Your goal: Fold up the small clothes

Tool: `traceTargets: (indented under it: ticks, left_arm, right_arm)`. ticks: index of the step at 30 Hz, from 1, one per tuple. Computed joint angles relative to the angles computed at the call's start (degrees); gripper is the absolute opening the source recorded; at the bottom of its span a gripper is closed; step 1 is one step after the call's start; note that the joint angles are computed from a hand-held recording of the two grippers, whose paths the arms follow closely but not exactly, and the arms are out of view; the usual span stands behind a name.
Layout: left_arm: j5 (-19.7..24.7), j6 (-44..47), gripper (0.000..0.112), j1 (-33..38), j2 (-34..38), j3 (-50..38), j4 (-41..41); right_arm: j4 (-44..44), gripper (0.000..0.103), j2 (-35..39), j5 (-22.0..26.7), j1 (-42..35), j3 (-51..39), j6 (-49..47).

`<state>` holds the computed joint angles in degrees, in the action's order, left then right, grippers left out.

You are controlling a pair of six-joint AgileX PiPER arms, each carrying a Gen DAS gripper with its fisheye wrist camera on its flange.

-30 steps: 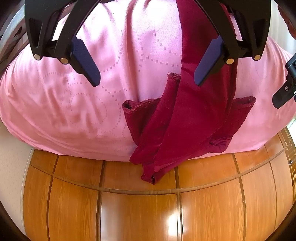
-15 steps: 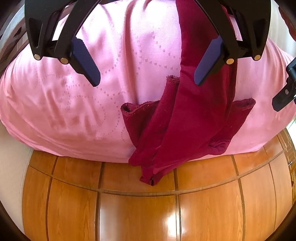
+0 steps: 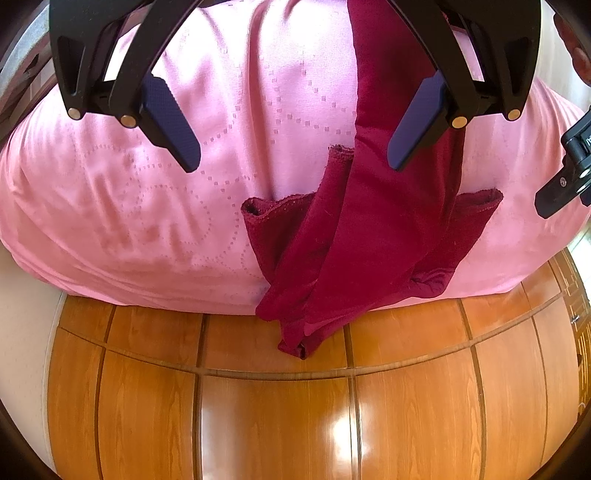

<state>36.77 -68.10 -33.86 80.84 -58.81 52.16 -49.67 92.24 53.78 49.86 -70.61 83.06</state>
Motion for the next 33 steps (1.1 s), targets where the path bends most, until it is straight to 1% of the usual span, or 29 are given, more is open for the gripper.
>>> traceTargets:
  ticks: [7,10,13,17,20,22,25,28,33]
  left_arm:
    - [0.3,-0.6,0.099,-0.6,0.1,-0.2,0.9]
    - [0.2,-0.2,0.099,-0.5,0.3,-0.3,0.8]
    - [-0.2,0.0,0.099,-0.2,0.3,-0.3,0.7]
    - [0.0,0.8,0.099,0.0,-0.1,-0.7,-0.1]
    - [-0.6,0.8,0.099,-0.3,-0.3,-0.6,-0.3]
    - [-1.3,1.5,0.099,0.1,-0.4,-0.5,-0.8]
    - [-2.7,3.3,0.099,0.8,-0.5,-0.6,-2.2]
    - [-2.1,2.3,0.099,-0.5,-0.2,-1.1,-1.0]
    - [-1.3,0.7,0.099,-2.1,0.3,-1.3,1.2]
  right_arm:
    - [-1.0,0.101,-1.8,-1.3,0.7,2.0,2.5]
    - [-3.0,0.101,-4.3,-4.7,1.2,4.8,5.3]
    - [-3.5,0.101,-4.8,-5.6,2.0,5.4,5.6]
    - [0.6,0.101,-6.4,-8.8,0.8,7.2,3.1]
    - [5.5,0.101,-7.1,-10.0,-0.9,7.9,0.1]
    - [6.2,0.101,-7.9,-11.1,-1.6,9.4,1.0]
    - [7.0,0.101,-8.0,-10.9,-1.8,9.6,1.2]
    - [8.3,0.101,-8.4,-13.2,-2.4,10.3,-0.7]
    - [11.7,0.101,-7.9,-13.9,-3.9,10.2,-3.4]
